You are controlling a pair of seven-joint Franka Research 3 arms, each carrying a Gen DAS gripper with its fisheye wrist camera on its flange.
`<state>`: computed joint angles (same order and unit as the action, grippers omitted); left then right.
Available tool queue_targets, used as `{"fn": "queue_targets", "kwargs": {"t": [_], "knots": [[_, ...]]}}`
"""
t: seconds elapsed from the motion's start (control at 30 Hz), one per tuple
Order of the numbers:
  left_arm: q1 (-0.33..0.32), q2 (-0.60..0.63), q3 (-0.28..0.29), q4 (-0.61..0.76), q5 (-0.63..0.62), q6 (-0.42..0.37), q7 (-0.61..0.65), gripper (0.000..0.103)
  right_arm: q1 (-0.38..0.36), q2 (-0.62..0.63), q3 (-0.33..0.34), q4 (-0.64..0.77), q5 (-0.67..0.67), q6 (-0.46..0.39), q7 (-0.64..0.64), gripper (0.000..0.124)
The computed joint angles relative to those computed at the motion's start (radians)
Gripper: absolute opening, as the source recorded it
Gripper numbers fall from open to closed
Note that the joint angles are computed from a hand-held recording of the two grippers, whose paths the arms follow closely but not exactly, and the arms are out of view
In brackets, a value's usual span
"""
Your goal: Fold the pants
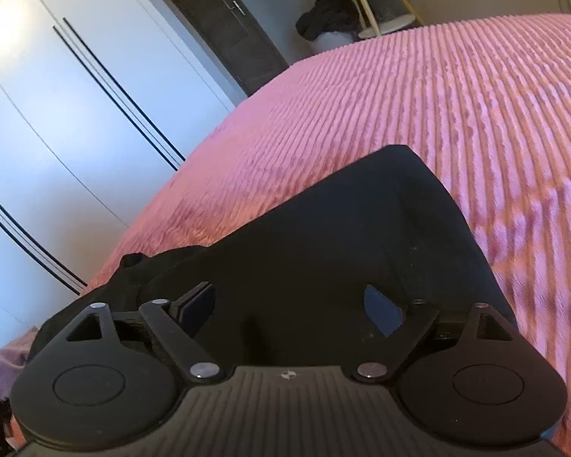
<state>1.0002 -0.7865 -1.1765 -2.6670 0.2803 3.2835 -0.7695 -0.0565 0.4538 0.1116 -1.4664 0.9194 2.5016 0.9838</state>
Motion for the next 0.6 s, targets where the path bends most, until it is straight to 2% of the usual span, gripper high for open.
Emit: {"fn": "queue_targets", "kwargs": {"t": [0.1, 0.17, 0.23, 0.3, 0.37, 0.43, 0.53, 0.6], "knots": [[0.051, -0.01, -0.012, -0.005, 0.006, 0.044, 0.018, 0.1, 0.001, 0.008, 0.008, 0.006, 0.006, 0.012, -0.026, 0.094], [0.044, -0.037, 0.004, -0.015, -0.011, 0.035, 0.025, 0.099, -0.001, 0.021, 0.012, 0.02, 0.015, 0.015, -0.034, 0.096], [0.026, -0.075, 0.018, -0.03, -0.022, -0.008, 0.017, 0.099, -0.003, 0.028, 0.017, 0.027, 0.023, 0.021, -0.041, 0.097], [0.045, -0.084, 0.022, -0.066, -0.031, 0.058, -0.004, 0.099, -0.004, 0.035, 0.022, 0.033, 0.031, 0.028, -0.053, 0.099], [0.102, -0.066, -0.013, -0.082, -0.061, 0.143, -0.017, 0.099, -0.001, 0.037, 0.025, 0.033, 0.029, 0.04, -0.068, 0.099], [0.155, -0.093, -0.064, -0.083, -0.112, 0.186, -0.024, 0.099, -0.001, 0.043, 0.029, 0.037, 0.032, 0.05, -0.085, 0.099], [0.209, -0.054, -0.084, -0.067, -0.13, 0.224, 0.009, 0.1, -0.006, 0.051, 0.034, 0.048, 0.041, 0.047, -0.091, 0.099], [0.203, -0.025, -0.067, -0.057, -0.13, 0.216, 0.052, 0.099, -0.01, 0.054, 0.038, 0.051, 0.049, 0.046, -0.094, 0.099]]}}
